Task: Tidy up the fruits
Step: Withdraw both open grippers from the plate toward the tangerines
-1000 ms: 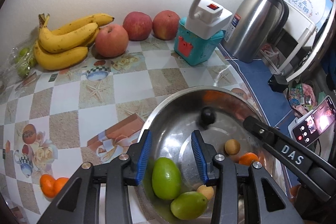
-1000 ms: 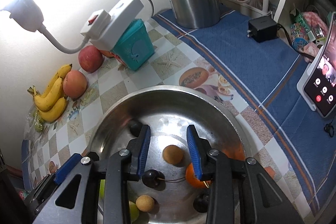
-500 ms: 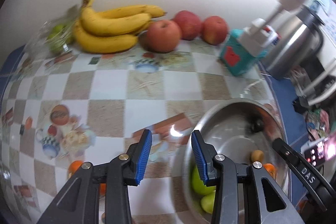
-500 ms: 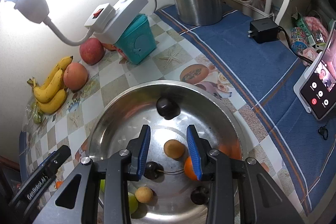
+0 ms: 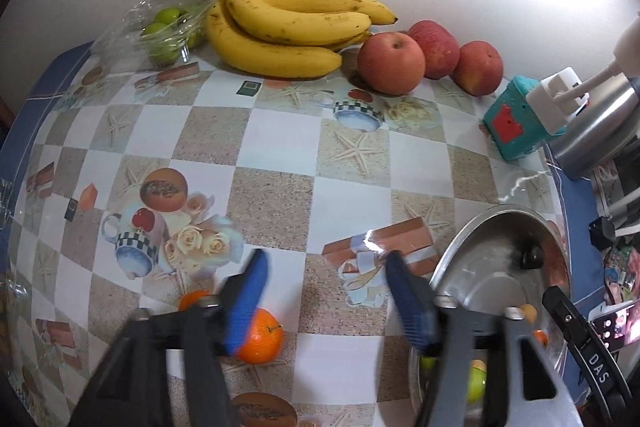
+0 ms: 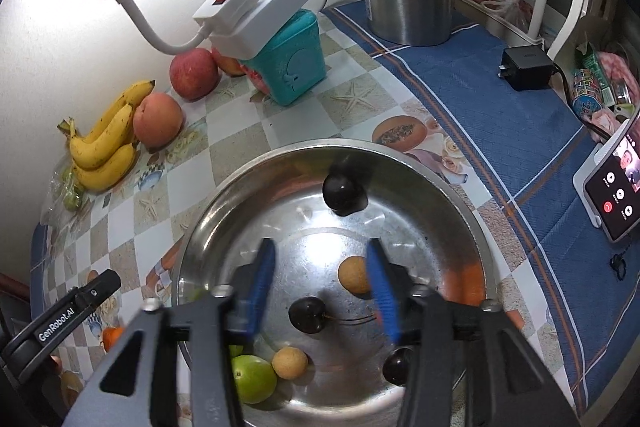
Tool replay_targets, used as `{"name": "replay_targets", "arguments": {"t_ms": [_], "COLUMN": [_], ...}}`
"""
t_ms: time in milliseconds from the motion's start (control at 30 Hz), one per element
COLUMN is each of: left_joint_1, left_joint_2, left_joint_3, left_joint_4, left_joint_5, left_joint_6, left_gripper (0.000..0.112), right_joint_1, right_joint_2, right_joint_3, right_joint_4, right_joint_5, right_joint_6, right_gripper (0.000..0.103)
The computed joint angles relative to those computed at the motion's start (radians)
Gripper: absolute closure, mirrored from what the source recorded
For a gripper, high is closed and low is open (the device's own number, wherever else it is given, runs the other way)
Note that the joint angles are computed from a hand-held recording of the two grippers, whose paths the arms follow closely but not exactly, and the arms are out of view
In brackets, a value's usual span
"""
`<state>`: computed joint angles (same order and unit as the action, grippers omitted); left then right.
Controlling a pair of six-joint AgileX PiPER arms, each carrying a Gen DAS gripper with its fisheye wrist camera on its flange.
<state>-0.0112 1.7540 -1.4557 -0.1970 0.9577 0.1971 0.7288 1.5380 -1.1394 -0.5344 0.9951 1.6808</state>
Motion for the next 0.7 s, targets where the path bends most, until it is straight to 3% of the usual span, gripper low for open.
{"name": "replay_targets", "arguments": {"t_ms": [67, 200, 367, 700], "left_joint_1": [0.000, -0.003, 0.011, 0.061], "left_joint_2": [0.004, 0.010, 0.010, -0.004], "left_joint_3": [-0.003, -0.003, 0.005, 0.027], "left_joint_4": [0.008, 0.044, 0.071, 0.074], "left_joint_5": [0.003, -0.001, -0.009, -0.005], "left_joint_6": [-0.010, -0.042, -0.074, -0.073], "left_gripper": [0.043, 0.034, 0.020, 0.009], "right_joint_1": [-0.003, -0.002, -0.004, 0.025], "right_joint_2": [0.005, 0.020, 0.025, 0.037], "right_joint_3": [-0.002, -0.012, -0.012, -0.033], "right_joint_4": [0.009, 0.014, 0.019, -0.010], "right_joint_5": [-0.005, 0.006, 0.005, 0.033], "right_joint_6": [-0.011, -0.023, -0.033, -0.017], "right_gripper": [0.047, 0.027, 0.023, 0.010]}}
